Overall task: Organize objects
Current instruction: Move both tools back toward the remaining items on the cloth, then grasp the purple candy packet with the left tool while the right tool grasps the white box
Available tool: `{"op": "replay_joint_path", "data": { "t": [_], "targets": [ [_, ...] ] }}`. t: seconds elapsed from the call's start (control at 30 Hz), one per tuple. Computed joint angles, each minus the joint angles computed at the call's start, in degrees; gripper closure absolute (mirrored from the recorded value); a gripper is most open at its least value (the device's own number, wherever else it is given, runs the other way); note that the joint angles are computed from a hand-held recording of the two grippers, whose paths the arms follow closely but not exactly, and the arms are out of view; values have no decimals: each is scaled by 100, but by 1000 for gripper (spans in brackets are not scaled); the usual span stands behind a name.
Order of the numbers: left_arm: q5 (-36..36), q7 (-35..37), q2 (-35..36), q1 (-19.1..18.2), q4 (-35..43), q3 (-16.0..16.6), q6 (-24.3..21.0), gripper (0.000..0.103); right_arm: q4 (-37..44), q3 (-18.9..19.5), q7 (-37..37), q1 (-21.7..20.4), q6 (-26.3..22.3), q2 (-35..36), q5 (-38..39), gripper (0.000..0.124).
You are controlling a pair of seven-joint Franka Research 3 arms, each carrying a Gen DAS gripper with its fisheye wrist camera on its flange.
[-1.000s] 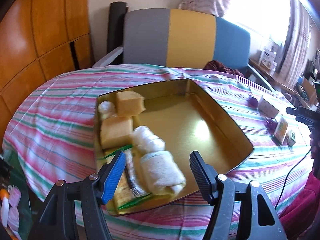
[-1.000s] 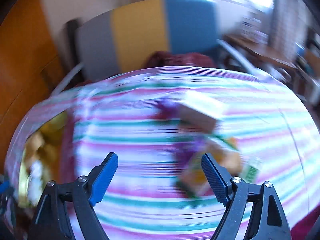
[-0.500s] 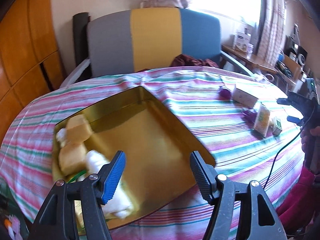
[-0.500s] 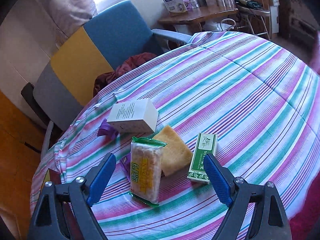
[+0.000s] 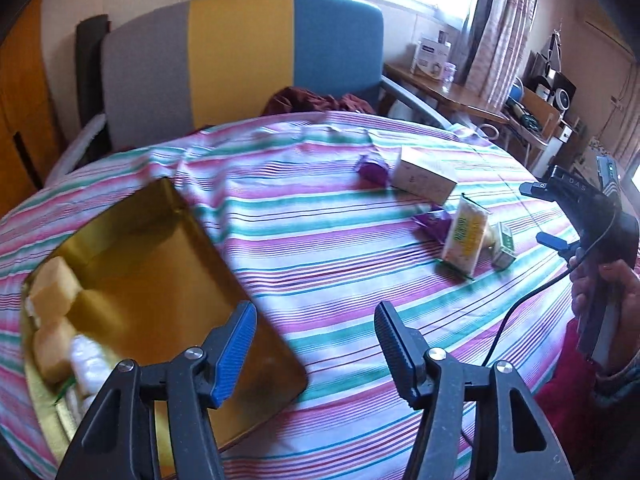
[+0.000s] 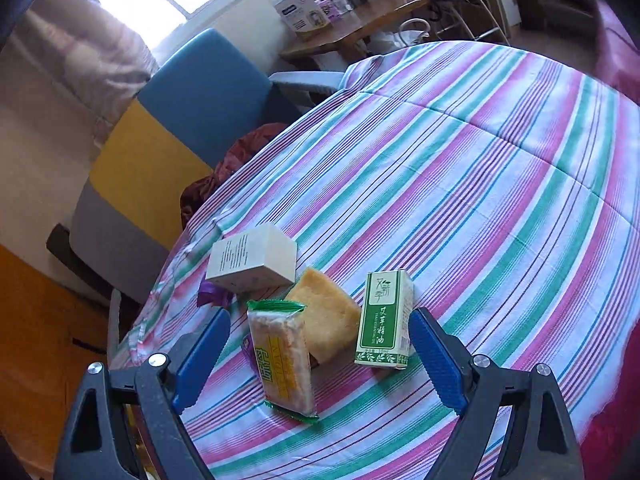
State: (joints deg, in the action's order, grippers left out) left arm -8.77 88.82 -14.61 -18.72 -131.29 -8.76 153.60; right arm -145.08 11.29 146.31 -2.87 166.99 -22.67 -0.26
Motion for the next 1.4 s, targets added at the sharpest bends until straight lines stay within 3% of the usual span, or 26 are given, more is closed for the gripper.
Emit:
{"op": "replay_joint_path", "data": {
  "t": [0.2, 0.67, 0.87, 0.97, 1.1, 1.2, 1.27, 1.4],
  "targets": [
    [-549, 291, 566, -122, 572, -37, -326, 41, -114, -205, -100, 155, 224, -13, 355, 31],
    [-1567, 596, 1966, 176, 2163, -621, -909, 41, -138, -749, -1220, 926, 576, 102, 1590, 29],
    [-853, 243, 2627, 190, 2851, -819, -1020, 42, -98, -1188, -1967, 1505, 635, 178, 2432, 29],
    [-103, 188, 2903, 78, 3105, -829, -844, 42, -59, -1279, -2294, 1655, 641, 204, 2755, 29],
    [671, 676, 3344, -14, 3522, -948, -759, 42, -12, -1375, -2660, 1810, 626, 237, 3143, 29],
    [631, 1471, 3684, 74, 3892, -1212, -945, 41, 18, -1391, -2858, 1843, 589, 257, 3360, 29],
    [865, 1701, 3883, -56, 4098, -1186, -1023, 41, 31, -1420, -2994, 1887, 578, 264, 3522, 29],
    [649, 2061, 4177, -10, 4491, -1301, -1256, 42, 52, -1406, -3157, 1886, 547, 279, 3731, 29]
  ]
}}
